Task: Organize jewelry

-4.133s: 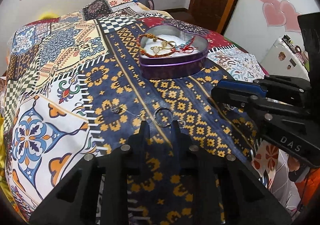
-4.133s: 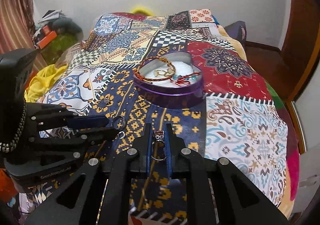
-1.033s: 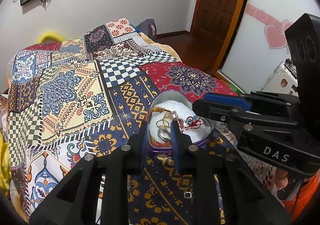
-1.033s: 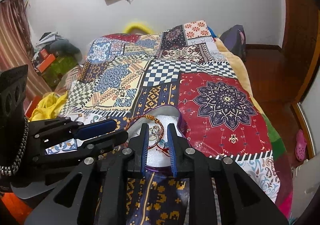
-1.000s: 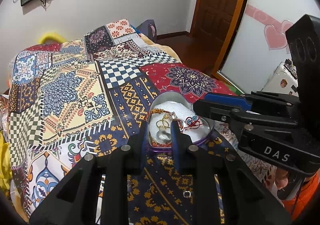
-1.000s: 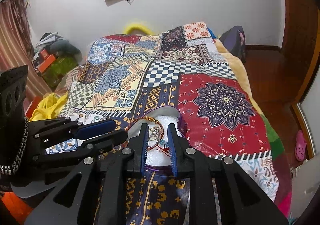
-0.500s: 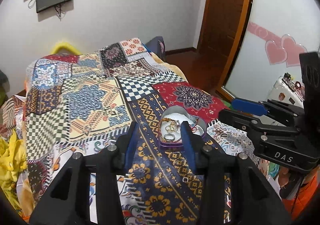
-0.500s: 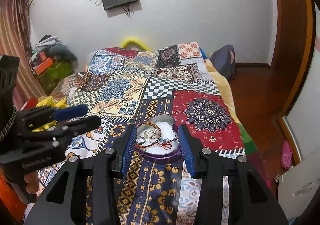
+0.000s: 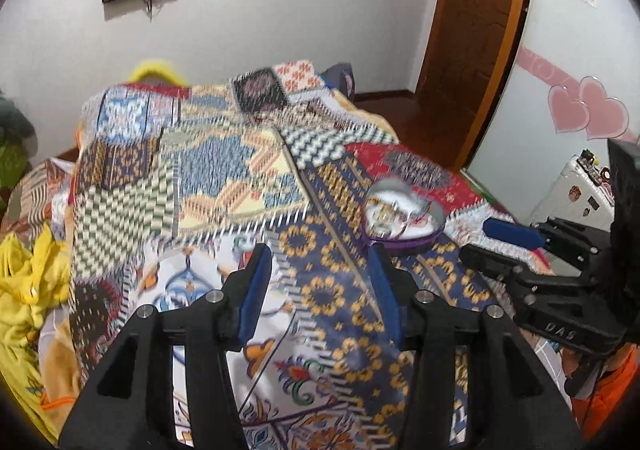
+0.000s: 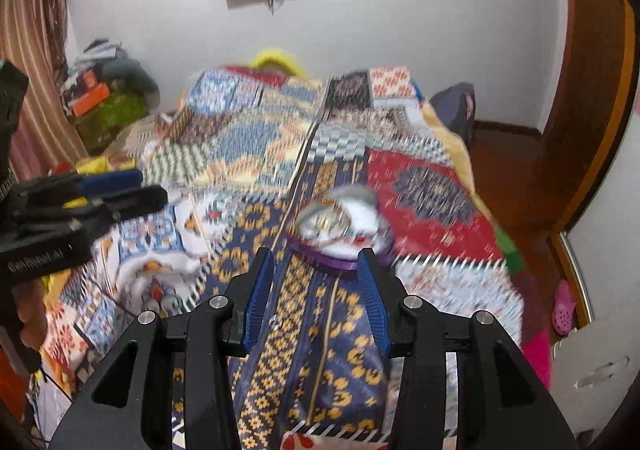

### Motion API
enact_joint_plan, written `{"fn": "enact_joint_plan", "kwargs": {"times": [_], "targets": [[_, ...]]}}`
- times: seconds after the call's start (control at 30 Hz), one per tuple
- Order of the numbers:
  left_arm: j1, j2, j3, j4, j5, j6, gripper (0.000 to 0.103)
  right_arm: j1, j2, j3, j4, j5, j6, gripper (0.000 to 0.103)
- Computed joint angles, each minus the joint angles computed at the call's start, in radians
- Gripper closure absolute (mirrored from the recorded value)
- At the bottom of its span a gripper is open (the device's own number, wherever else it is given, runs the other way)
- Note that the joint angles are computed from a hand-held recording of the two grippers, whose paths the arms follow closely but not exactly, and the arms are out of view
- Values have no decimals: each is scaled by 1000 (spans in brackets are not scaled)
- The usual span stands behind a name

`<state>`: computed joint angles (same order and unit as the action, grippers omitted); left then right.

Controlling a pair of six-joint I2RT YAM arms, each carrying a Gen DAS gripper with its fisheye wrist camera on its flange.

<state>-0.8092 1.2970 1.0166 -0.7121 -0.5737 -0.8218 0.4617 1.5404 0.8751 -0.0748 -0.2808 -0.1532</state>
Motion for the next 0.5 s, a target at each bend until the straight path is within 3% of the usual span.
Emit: {"fn": "enact_joint_plan", "kwargs": {"times": [0.27, 0.5], "targets": [[10, -14, -122, 44, 59, -17, 54, 97, 158, -18, 41, 95, -33, 63], [37, -27, -185, 125, 135, 12, 54, 114, 179, -56, 100, 92, -71, 63]]}}
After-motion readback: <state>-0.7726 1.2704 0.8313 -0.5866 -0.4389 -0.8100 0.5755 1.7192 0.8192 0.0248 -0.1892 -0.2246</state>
